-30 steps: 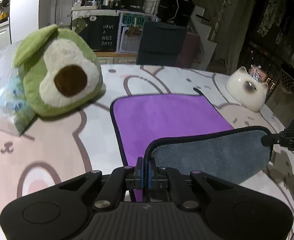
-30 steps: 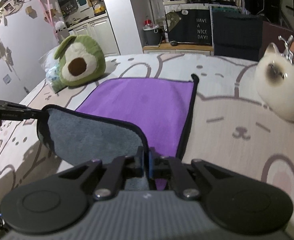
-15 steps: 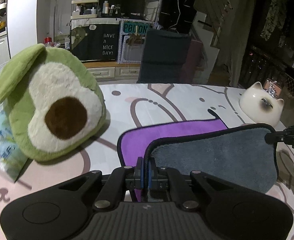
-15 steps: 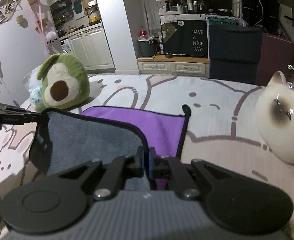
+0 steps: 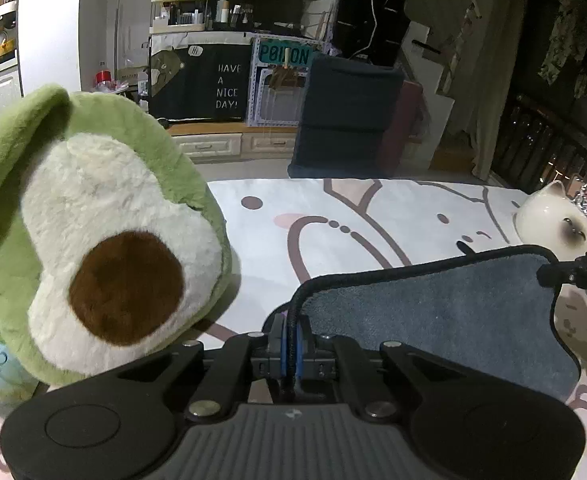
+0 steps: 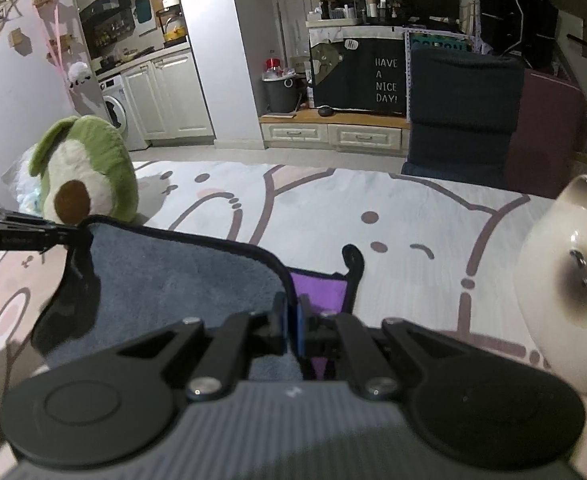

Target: Fold towel

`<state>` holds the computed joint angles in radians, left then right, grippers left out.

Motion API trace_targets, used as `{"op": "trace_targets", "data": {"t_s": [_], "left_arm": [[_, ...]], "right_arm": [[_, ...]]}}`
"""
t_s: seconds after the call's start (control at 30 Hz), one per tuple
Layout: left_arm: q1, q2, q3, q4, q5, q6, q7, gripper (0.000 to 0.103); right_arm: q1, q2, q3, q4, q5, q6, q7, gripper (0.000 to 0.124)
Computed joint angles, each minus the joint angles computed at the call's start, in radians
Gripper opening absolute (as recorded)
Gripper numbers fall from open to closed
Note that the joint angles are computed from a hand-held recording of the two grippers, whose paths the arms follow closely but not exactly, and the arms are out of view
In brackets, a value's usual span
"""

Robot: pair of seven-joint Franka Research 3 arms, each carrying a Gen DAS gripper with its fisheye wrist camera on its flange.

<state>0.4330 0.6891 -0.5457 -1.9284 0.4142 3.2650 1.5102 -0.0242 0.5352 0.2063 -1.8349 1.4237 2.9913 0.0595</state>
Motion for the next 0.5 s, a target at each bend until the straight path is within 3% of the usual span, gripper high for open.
{"op": "trace_targets", "data": {"t_s": [0.37,0.5], "left_arm": [[-0.056,0.079,0.023,0.127,-0.054,-0.050,0.028,0.004],[-0.099,0.090,0.061,0.157,-0.078,-0.075,0.039,0.005]], "right_arm": [[-0.009,0.074,0.023,0.070,-0.166,0.060,0.159,0.006],[0.011,0.102,0.000,0.084,-0.284,0.070,0.287,0.006]]}}
